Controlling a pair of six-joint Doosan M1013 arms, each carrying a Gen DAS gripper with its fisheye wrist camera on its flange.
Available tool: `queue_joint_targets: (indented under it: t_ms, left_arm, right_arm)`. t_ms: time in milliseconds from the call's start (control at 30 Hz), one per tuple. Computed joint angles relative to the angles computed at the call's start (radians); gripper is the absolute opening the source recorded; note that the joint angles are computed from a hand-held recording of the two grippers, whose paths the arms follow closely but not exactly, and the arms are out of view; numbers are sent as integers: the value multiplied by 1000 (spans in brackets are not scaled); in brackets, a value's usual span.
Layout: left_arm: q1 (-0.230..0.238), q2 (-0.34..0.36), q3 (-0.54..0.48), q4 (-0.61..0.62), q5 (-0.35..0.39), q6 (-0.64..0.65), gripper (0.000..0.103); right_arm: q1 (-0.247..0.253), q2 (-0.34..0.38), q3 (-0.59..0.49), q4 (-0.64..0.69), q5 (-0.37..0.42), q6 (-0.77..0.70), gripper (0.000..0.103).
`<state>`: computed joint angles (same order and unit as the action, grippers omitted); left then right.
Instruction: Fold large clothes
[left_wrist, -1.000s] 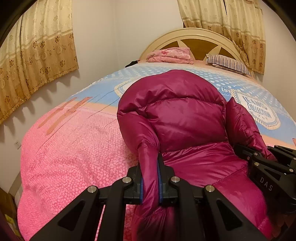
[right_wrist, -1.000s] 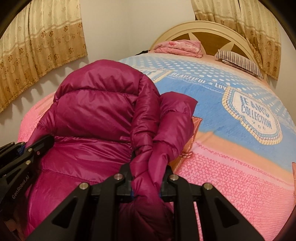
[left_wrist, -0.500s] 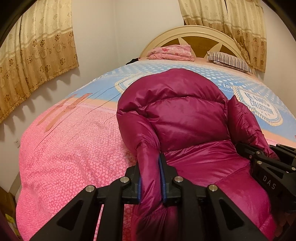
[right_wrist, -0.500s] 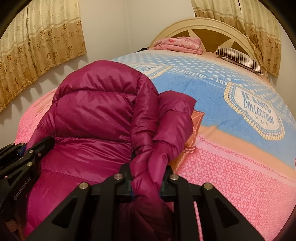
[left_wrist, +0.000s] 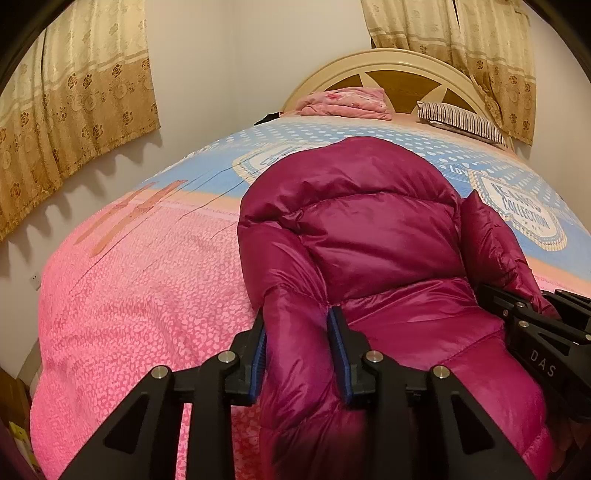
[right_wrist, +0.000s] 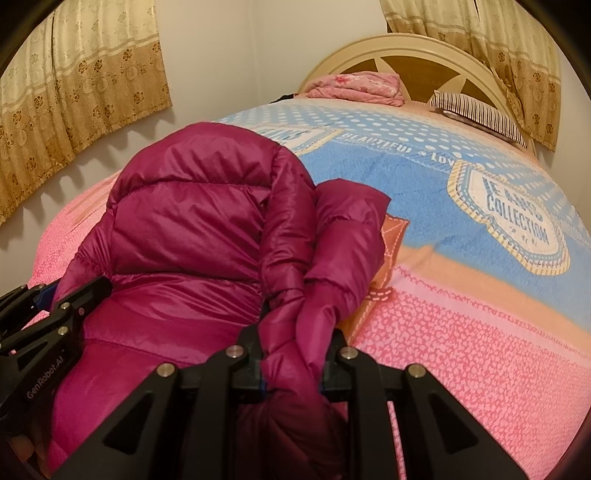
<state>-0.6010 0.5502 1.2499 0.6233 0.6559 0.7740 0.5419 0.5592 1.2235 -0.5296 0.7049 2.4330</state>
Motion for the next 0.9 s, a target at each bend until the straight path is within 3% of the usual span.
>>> queue_joint_targets:
  t_ms: [100,233,433,900]
  left_arm:
    - [-2,0,4,15,3,-15,39]
    - [-4,0,6,46,18,-59,58]
    - [-1,2,11,45,15,-76,64]
    - [1,-23,36,48,14,-96,68]
  right_arm:
    - [0,0,1,1,0,0,20]
    - [0,2,3,-2,3,5,21]
    - [-2,0,14,-2,-5,25,25]
    - [2,1,1,-7,29,22,39]
